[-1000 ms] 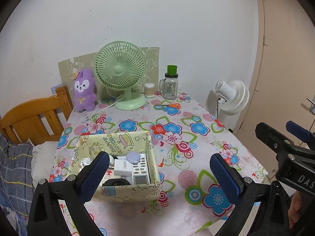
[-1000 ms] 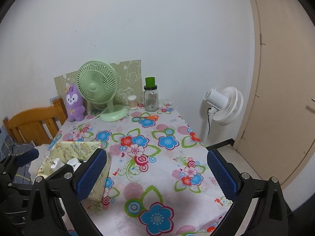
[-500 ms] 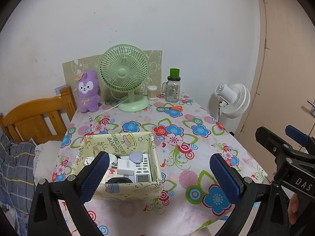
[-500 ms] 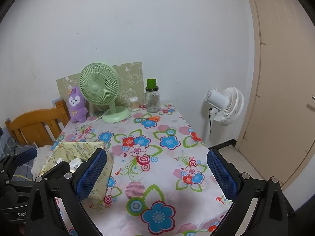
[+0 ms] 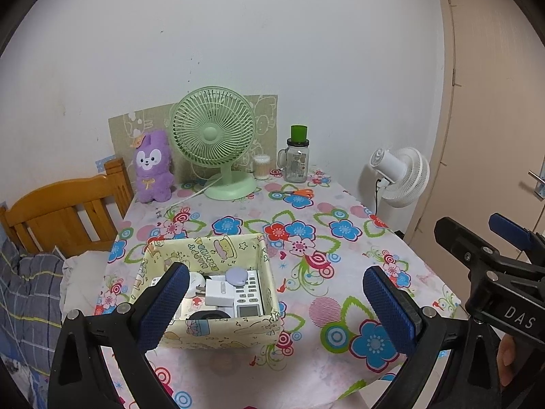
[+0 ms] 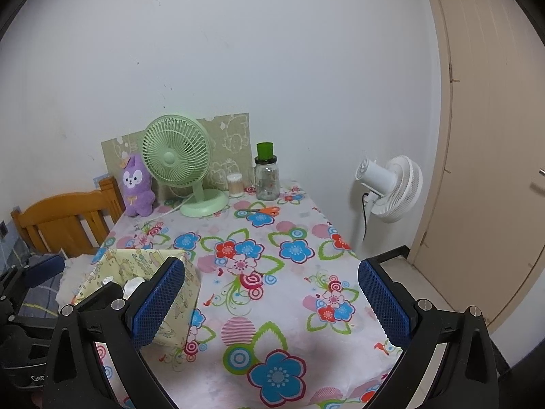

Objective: Organize rigid objects

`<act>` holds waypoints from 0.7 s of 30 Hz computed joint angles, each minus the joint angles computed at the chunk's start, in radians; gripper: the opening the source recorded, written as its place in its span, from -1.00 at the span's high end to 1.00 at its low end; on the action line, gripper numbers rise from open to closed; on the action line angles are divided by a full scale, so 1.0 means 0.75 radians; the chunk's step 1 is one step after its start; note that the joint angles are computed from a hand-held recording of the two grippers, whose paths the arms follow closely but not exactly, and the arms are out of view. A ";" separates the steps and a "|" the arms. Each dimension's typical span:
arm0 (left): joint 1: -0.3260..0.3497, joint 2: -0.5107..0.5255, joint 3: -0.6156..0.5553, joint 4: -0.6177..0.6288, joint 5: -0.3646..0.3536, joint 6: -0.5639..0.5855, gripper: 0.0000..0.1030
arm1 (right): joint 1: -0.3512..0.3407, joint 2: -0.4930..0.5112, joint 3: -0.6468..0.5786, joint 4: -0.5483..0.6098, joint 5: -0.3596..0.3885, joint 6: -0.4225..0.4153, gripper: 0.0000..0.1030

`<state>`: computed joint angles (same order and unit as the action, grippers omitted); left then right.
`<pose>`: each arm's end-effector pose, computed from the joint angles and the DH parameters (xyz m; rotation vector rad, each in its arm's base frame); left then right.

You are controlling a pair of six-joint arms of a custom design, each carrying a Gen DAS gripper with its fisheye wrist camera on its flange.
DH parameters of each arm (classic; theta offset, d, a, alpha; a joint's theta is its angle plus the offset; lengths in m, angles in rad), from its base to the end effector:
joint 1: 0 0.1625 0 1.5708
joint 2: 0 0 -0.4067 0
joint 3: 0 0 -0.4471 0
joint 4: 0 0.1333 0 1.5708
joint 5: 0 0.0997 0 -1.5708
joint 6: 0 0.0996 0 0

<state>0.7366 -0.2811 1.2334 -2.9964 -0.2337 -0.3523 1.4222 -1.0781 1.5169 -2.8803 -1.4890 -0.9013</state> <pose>-0.4004 -0.6738 -0.0640 0.1036 1.9648 -1.2400 0.0307 -0.7501 0.3432 0.9867 -2.3641 1.0834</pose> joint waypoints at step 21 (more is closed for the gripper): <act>0.006 -0.006 0.004 0.003 -0.010 -0.012 -1.00 | 0.005 0.002 0.003 0.000 -0.002 -0.005 -0.99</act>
